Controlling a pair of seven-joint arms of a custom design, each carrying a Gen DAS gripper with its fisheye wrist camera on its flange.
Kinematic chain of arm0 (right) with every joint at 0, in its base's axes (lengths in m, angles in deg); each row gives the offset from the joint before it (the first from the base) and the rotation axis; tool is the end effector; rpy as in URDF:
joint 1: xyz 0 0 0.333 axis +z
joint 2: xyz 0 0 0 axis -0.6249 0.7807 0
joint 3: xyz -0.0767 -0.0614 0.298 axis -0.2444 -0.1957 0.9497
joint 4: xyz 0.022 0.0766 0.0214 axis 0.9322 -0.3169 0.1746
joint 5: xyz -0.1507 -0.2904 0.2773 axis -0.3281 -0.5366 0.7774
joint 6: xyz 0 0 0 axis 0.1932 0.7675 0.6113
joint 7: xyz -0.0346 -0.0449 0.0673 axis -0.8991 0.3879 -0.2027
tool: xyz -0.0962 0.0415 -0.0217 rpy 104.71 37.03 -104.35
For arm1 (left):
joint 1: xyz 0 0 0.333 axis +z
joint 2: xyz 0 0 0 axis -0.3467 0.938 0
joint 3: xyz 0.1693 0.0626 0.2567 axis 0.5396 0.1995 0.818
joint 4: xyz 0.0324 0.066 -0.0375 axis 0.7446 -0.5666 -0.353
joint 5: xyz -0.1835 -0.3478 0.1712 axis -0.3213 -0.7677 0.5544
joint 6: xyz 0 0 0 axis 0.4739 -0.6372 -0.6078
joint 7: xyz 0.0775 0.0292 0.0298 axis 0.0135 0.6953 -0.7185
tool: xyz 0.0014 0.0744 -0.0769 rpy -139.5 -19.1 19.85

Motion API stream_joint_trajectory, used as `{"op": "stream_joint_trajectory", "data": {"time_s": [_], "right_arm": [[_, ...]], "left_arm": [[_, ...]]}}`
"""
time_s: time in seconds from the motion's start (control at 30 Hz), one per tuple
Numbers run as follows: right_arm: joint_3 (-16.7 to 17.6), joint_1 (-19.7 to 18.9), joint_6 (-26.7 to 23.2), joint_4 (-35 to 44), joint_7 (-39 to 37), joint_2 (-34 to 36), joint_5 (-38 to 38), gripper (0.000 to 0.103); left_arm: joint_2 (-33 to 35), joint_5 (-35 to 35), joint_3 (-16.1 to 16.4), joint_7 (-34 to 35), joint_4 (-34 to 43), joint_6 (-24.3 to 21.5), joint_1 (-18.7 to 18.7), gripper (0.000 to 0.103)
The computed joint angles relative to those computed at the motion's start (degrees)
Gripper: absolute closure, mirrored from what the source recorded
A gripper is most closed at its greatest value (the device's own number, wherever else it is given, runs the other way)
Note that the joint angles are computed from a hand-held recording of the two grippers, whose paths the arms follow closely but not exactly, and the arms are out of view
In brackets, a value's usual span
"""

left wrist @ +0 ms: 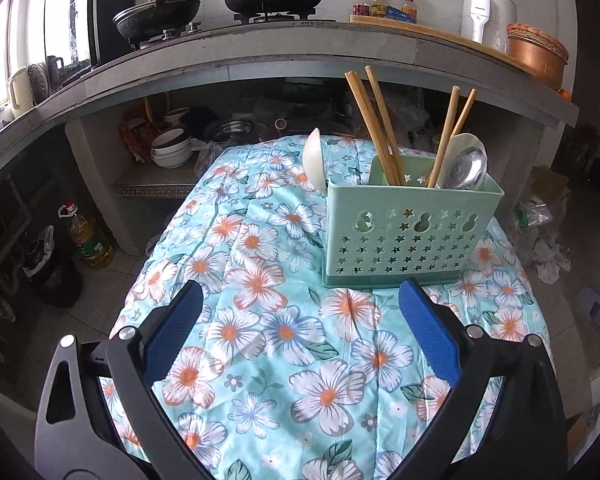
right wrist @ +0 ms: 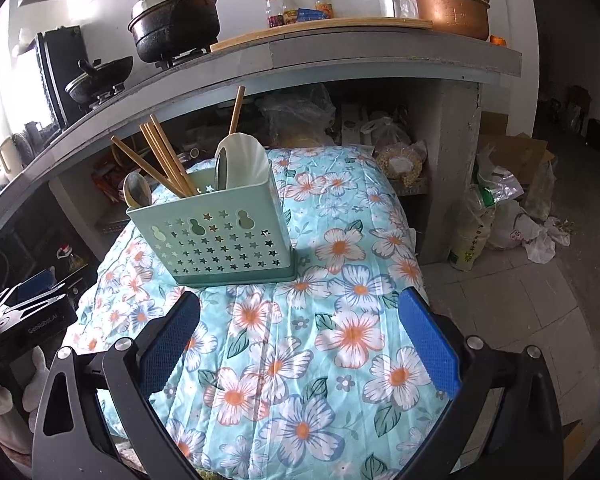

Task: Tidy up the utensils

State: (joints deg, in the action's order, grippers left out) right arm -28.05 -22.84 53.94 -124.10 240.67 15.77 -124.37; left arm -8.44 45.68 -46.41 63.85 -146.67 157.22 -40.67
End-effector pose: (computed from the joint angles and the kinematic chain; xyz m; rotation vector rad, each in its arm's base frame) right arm 0.5891 0.2347 0.6419 -1.3700 1.9458 -0.7829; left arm 0.6940 -0.3415 0.6465 -1.5419 1.8947 -0.8530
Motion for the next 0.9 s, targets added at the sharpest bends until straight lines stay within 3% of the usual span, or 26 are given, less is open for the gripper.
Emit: {"op": "stream_joint_trajectory", "data": {"time_s": [0.1, 0.43, 0.9], "right_arm": [[0.12, -0.08, -0.78, -0.13, 0.68, -0.37, -1.42, 0.006], [0.47, -0.43, -1.69, 0.16, 1.1, -0.97, -3.39, 0.006], [0.68, -0.43, -1.99, 0.76, 1.15, -1.08, -4.69, 0.006]], "left_arm": [[1.15, 0.41, 0.16, 0.11, 2.14, -1.58, -0.76, 0.008], [1.22, 1.24, 0.41, -0.52, 3.0, -0.61, -1.79, 0.008], [-0.42, 1.61, 0.19, -1.78, 0.64, 3.13, -1.64, 0.008]]}}
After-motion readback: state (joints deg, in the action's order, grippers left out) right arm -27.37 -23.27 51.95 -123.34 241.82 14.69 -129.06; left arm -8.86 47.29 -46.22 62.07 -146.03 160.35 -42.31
